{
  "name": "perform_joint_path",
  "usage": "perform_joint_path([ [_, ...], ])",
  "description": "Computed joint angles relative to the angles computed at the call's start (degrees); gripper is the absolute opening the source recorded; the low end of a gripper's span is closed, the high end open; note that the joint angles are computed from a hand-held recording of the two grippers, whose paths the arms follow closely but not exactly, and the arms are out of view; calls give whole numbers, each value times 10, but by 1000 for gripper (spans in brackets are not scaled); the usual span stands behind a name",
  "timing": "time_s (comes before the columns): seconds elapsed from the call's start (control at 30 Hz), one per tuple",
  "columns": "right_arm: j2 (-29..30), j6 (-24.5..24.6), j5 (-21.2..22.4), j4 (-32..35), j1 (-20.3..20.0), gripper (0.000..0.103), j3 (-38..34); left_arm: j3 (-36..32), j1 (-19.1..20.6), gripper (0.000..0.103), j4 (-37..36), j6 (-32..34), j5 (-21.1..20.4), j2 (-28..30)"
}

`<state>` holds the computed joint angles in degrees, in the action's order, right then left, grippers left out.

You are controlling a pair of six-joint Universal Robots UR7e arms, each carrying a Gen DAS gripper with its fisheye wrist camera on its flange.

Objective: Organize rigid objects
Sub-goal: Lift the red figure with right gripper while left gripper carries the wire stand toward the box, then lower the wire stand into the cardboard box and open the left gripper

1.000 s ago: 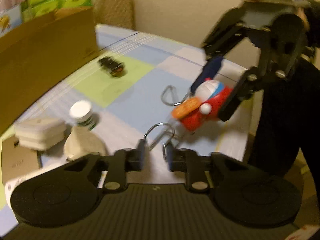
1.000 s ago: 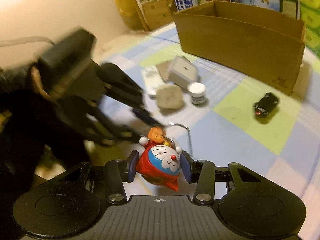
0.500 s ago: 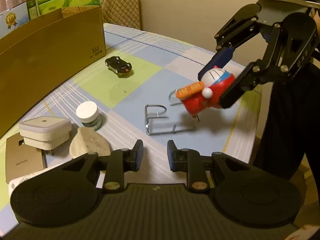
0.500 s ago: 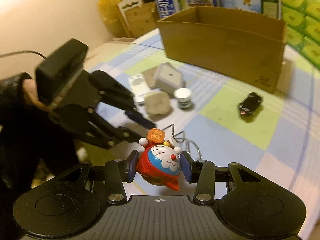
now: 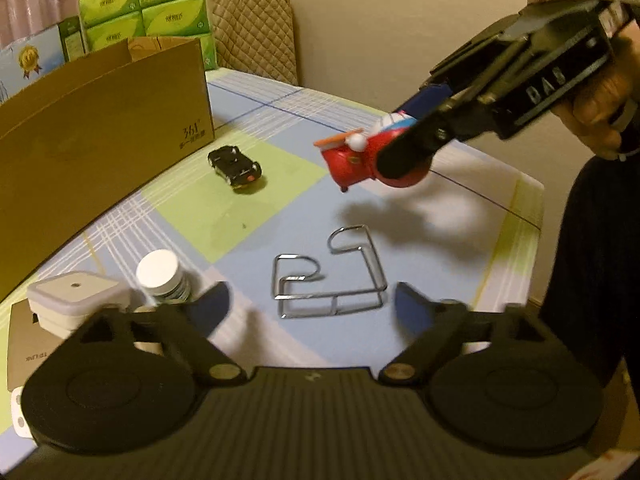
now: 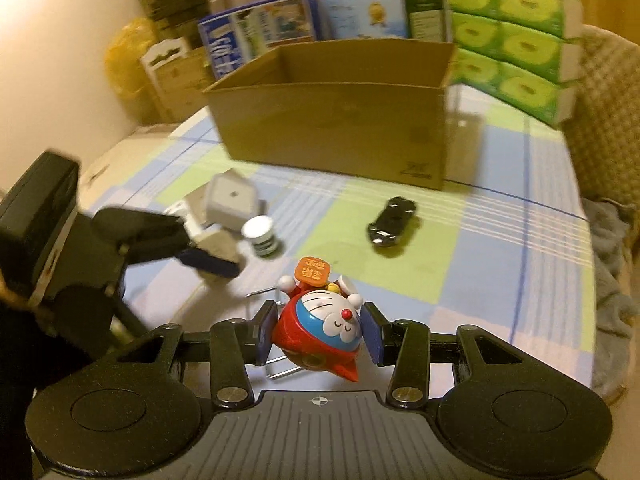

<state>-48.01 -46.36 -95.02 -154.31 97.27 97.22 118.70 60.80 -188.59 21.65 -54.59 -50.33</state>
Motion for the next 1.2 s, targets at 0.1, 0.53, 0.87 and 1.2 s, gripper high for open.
perform_joint_path([
  [0.1, -2, 11, 0, -12, -3, 42, 1, -5, -5, 91, -19, -12, 13, 22],
  [0.53, 3, 33, -5, -30, 1, 42, 4, -18, -12, 64, -51, -29, 57, 51],
  [0.87, 0, 43, 11, -47, 10, 42, 2, -13, -31, 64, -46, -24, 78, 9],
  [1.2, 19, 75, 45, -69, 42, 42, -45, -38, -47, 64, -16, -60, 151, -54],
])
